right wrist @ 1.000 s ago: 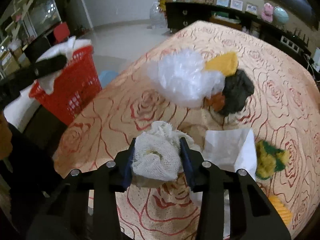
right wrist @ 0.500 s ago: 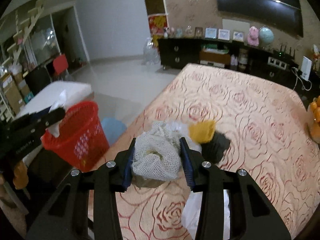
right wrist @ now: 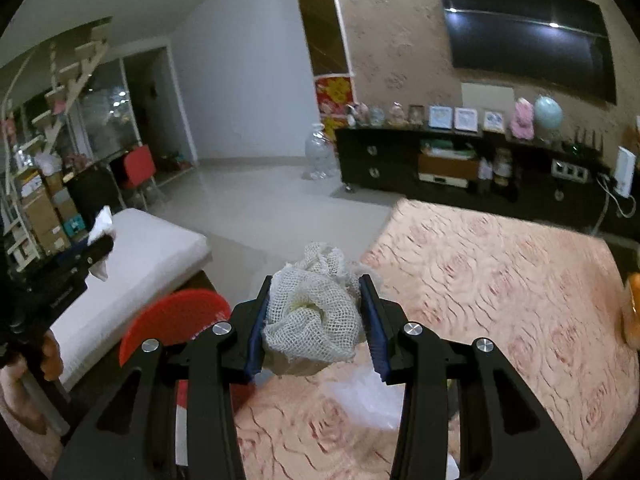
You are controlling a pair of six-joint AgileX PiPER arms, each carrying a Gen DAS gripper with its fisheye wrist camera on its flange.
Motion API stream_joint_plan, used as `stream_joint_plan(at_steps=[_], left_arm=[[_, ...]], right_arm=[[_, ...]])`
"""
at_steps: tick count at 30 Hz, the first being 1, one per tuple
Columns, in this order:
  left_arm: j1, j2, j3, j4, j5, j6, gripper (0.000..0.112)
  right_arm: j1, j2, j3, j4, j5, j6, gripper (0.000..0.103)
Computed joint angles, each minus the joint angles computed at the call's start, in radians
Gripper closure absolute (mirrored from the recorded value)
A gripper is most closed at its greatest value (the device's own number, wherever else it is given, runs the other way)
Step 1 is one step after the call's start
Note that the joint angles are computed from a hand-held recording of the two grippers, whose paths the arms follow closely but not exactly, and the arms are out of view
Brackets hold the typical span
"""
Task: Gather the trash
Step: 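Carry both items over the red wastebasket and open both tools to drop them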
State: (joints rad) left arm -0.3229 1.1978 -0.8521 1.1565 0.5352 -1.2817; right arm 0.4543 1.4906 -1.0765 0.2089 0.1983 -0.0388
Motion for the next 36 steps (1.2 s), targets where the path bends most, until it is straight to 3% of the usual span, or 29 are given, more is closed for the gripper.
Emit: stream_joint_plan(at_steps=[5, 10, 17, 24, 30, 36], left_arm=[[0.118, 0.016, 0.024, -0.132, -0.087, 0.100, 0.083], [0.157, 0.017, 0.053, -0.133, -0.109, 0.121, 0.083], [0.257, 0.029, 0.067, -0.264, -0.164, 0.267, 0.083], [0.318, 0.068, 0.061, -0.440, -0.191, 0.442, 0.083], [0.347, 0.106, 0.059, -0.586, -0.192, 0.601, 0.083], [0.350, 0.126, 0.066, -0.621, -0.191, 0.659, 0.083]], right_arm=[[0.034, 0.079, -0.055, 0.088, 0.005, -0.090, 0.063], [0.107, 0.172, -0.156, 0.103, 0.038, -0.102, 0.063], [0.184, 0.273, -0.287, 0.202, 0.107, -0.217, 0.063], [0.196, 0.371, -0.391, 0.297, 0.172, -0.350, 0.062], [0.193, 0.443, -0.448, 0.352, 0.243, -0.357, 0.062], [0.231, 0.487, -0.473, 0.334, 0.262, -0.329, 0.062]])
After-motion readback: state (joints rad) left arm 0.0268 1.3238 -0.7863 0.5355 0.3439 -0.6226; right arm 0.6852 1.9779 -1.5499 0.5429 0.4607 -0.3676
